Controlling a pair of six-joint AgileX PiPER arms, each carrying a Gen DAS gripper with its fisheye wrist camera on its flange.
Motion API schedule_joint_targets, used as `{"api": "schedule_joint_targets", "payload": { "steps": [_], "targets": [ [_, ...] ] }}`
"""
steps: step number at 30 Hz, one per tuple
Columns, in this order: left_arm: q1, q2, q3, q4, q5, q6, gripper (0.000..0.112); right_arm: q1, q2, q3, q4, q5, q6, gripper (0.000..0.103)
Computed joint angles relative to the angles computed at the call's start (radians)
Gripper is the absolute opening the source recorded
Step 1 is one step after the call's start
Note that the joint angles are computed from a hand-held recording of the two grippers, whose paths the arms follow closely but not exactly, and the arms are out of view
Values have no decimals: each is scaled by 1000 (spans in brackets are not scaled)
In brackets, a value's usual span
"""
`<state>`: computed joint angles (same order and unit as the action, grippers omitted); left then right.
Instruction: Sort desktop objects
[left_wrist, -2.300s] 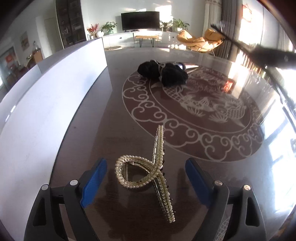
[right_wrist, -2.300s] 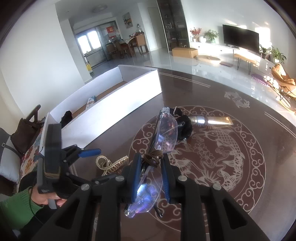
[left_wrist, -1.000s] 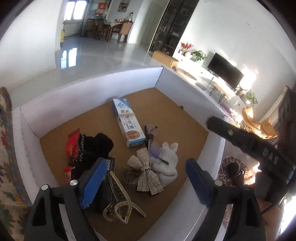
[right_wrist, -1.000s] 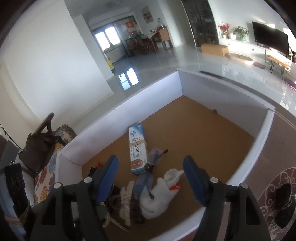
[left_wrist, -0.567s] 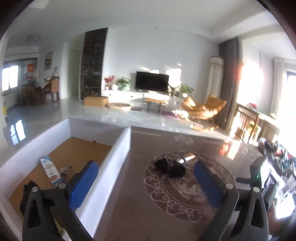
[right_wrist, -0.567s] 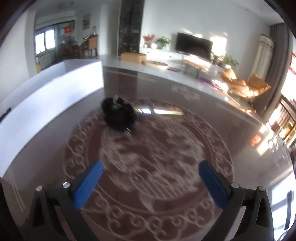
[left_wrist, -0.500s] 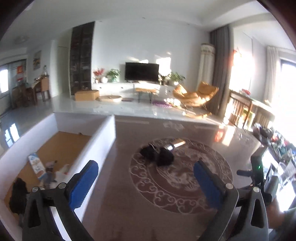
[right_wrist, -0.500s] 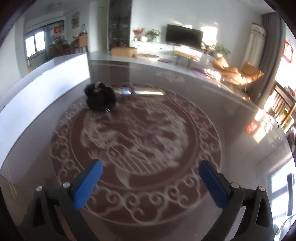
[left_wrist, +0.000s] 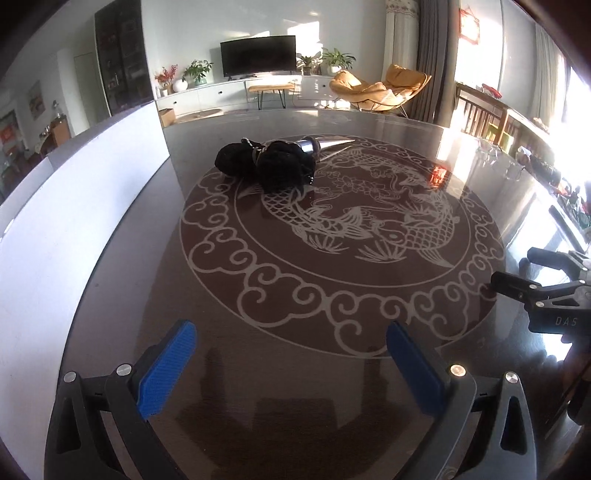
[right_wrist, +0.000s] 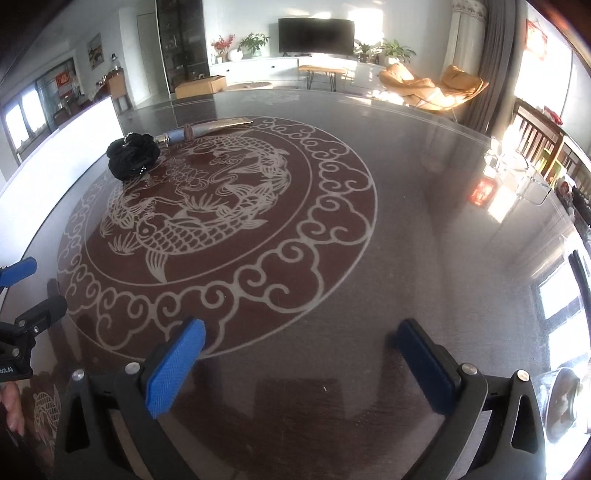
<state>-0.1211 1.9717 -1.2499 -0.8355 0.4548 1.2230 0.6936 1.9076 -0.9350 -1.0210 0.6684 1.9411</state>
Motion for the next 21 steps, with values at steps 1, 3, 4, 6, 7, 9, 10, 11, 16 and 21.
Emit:
{"api": "schedule_joint_targets", "payload": {
  "steps": [1, 3, 4, 6, 7, 9, 10, 11, 16, 21],
  "targets": [
    [3, 8, -12, 30, 10, -39, 103, 0, -1, 0, 1, 1, -1, 103],
    [2, 40, -59, 121, 47, -155, 103, 1, -5, 6, -1, 0, 2, 103],
    [6, 59, -89, 145, 69, -193, 103, 1, -3, 3, -1, 0, 2, 103],
    [16, 62, -91, 123, 73, -187, 103, 1, -4, 4, 0, 0, 1, 103],
    [16, 62, -88, 123, 69, -188, 103, 1, -3, 3, 1, 0, 1, 103],
    [1, 62, -81, 156, 45, -212, 103, 1, -4, 4, 1, 0, 1, 103],
    [-10, 60, -78, 188, 30, -237, 103, 1, -6, 5, 1, 1, 0, 103],
    [-22, 58, -73, 223, 14, -263, 103, 0, -3, 3, 1, 0, 0, 103],
    [-23, 61, -78, 224, 17, -268, 103, 0, -3, 2, 2, 0, -1, 103],
    [-23, 60, -77, 223, 16, -267, 103, 0, -4, 3, 3, 1, -2, 103]
  ]
}}
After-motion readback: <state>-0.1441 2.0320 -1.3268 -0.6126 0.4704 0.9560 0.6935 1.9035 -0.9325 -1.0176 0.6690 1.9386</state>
